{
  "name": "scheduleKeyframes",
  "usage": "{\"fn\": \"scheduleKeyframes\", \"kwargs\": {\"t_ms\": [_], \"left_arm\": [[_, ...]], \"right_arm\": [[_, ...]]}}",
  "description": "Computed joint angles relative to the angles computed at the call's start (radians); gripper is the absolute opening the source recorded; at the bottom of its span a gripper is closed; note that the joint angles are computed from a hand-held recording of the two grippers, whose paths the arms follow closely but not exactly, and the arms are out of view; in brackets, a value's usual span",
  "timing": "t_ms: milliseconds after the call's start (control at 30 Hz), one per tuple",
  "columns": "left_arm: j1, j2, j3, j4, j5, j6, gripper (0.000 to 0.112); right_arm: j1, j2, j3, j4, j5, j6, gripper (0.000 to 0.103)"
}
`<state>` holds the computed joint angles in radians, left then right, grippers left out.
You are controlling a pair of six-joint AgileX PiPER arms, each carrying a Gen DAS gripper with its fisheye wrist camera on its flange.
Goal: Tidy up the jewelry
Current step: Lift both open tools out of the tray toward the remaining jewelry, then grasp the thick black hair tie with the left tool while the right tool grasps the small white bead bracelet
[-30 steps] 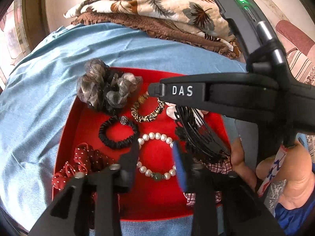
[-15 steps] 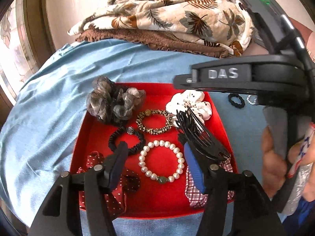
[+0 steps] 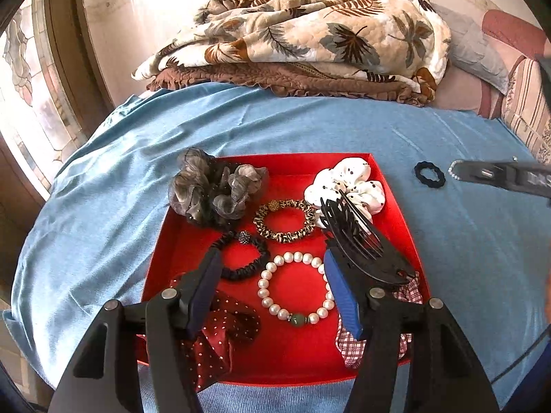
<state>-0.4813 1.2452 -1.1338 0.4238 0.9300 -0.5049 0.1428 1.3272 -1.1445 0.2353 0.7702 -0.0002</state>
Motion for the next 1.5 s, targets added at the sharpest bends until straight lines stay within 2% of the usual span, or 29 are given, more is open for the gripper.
{"fn": "scheduleKeyframes", "kwargs": {"t_ms": [200,300,433,600,733,800,1133,1500], "left_arm": [[-0.060,0.014,0.000,0.077,0.020,-0.090,0.061],[-0.107,-0.003,0.016,0.126,0.025,-0.168,0.061],[-0.216,-0.059,0.058,0.202,0.049,-0.313,0.061],[-0.379,-0.066,0.023,0.285,0.164,-0.430,0.061],[-0.477,0.005,-0.108,0.319,0.237,-0.407,0.061],[-0.483,0.058,-0.181,0.303,0.238,-0.371,0.062],[-0.367,0.389,-0.524,0.080,0.171,-0.215,0.064],[-0.241,0.706,-0.825,-0.095,0.203,-0.061,0.064]], "right_arm": [[-0.349,-0.141,0.147,0.131,0.079,-0.254,0.046],[-0.588,-0.187,0.197,0.217,0.145,-0.439,0.046],[-0.889,-0.177,0.216,0.332,0.229,-0.671,0.048],[-1.074,-0.108,0.224,0.419,0.268,-0.827,0.050],[-1.071,-0.047,0.226,0.467,0.253,-0.862,0.050],[-1.044,-0.023,0.228,0.492,0.244,-0.868,0.050],[-0.823,0.090,0.164,0.549,0.158,-0.826,0.050],[-0.644,0.244,0.051,0.561,0.029,-0.775,0.050]]}}
